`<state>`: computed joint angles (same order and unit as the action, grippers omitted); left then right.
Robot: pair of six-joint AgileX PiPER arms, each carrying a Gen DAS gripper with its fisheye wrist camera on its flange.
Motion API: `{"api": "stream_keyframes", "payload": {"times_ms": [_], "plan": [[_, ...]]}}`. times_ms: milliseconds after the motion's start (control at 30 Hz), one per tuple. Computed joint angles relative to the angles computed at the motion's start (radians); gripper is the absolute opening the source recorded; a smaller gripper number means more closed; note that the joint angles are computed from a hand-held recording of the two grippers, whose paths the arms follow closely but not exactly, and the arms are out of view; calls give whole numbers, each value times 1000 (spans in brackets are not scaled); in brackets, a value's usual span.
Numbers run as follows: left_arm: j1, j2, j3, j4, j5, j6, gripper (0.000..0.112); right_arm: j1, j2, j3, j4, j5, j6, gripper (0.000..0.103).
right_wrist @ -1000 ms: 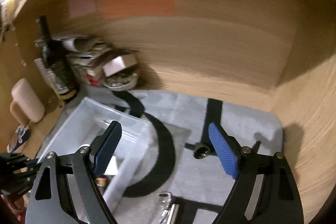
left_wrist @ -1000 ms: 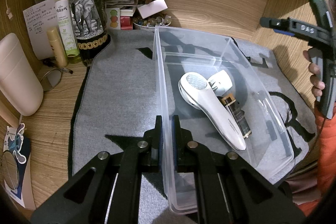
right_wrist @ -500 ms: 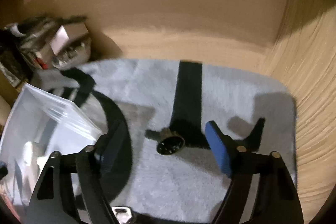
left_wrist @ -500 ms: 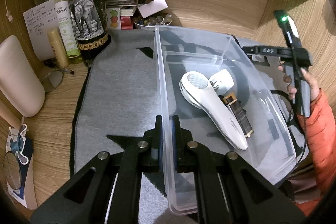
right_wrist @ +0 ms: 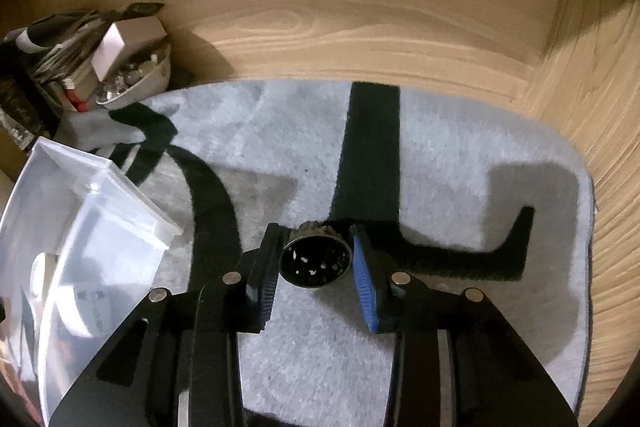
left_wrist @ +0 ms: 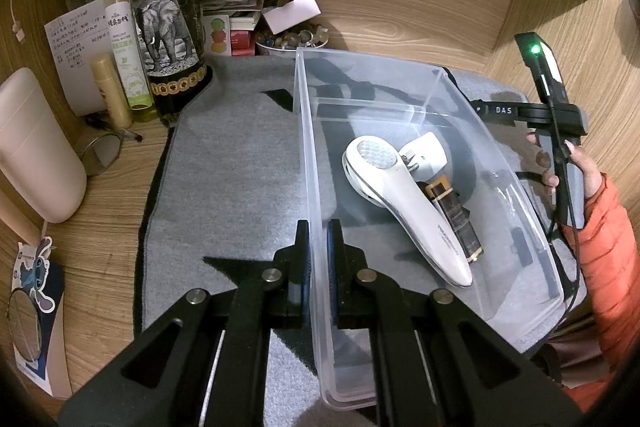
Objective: Organize rigid objects
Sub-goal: 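Move the right gripper to the black round watch and grasp it, then carry the black round watch into the box and open the right gripper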
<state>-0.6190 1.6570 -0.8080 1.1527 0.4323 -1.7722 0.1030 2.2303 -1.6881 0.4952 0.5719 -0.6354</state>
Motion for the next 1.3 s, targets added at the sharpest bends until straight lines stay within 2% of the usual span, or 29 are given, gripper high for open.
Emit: {"api": "stream_keyframes", "payload": {"times_ms": [233,500,833,1100,1300], "plan": [[0,0,0,1,0,-1,7,15,-109,89,27,-29,-53,31],[0,0,0,2,0,-3,7,23,-276,222,205,-49,-278,31],[2,-1,0,-1,-3,3,7,80,-404,371,475,-51,-624,31],[1,-1,1,0,-3,0,7,138,-418,415,476,-44,-668,31],[1,-1,1,1,-3,-1,7,184,-378,396,355,-27,-575,31]]}}
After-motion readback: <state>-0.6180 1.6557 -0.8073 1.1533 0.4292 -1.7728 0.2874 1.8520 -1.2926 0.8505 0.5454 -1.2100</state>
